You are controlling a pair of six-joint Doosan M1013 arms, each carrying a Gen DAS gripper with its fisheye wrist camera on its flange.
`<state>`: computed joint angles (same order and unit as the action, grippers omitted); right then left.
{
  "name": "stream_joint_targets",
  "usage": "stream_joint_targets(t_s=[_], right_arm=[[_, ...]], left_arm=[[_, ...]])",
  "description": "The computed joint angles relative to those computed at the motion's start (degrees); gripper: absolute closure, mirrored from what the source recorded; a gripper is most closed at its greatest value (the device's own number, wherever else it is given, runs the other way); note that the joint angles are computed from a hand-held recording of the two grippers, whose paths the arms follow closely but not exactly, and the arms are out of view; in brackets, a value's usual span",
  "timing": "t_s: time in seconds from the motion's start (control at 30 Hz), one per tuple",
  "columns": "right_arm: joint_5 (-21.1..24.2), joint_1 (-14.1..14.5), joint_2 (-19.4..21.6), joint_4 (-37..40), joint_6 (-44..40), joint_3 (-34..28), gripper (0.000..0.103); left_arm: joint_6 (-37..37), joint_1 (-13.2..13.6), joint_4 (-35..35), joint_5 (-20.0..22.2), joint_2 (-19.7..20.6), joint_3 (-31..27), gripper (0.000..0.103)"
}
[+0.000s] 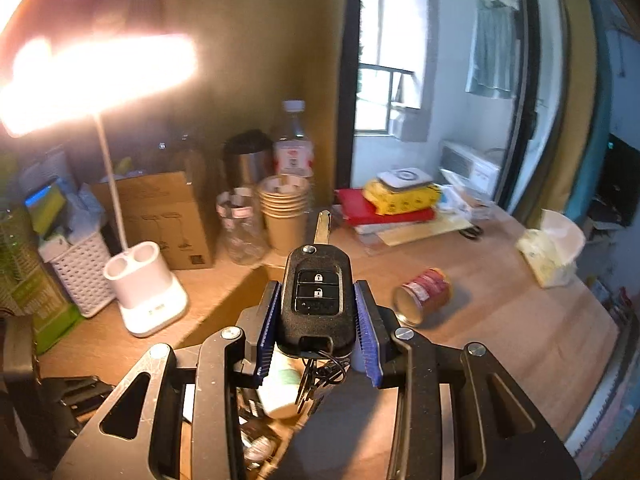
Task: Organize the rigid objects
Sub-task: 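Lower the key fob into the box and open the right gripper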
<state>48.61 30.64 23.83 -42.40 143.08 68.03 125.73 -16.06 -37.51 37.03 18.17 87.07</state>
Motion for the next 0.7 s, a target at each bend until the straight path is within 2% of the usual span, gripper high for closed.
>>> stream_joint_targets(t_s=[0.2,0.43,0.7], right_arm=[[-2.79,-1.28,2.01,9.13,-7.9,-1.9,0.065],[-1.5,-2.61,3.85,17.86,-15.36,-2.59,0.065],[1.2,-3.46,5.26,17.02,-17.13,-3.68,0.065]], left_arm=[[-0.01,-0.01,0.01,-0.01,-0.01,0.02,0.085],[-0.03,-0.04,0.01,-0.05,-0.04,0.06,0.085],[-0.05,-0.02,0.04,-0.05,-0.03,0.04,0.085]])
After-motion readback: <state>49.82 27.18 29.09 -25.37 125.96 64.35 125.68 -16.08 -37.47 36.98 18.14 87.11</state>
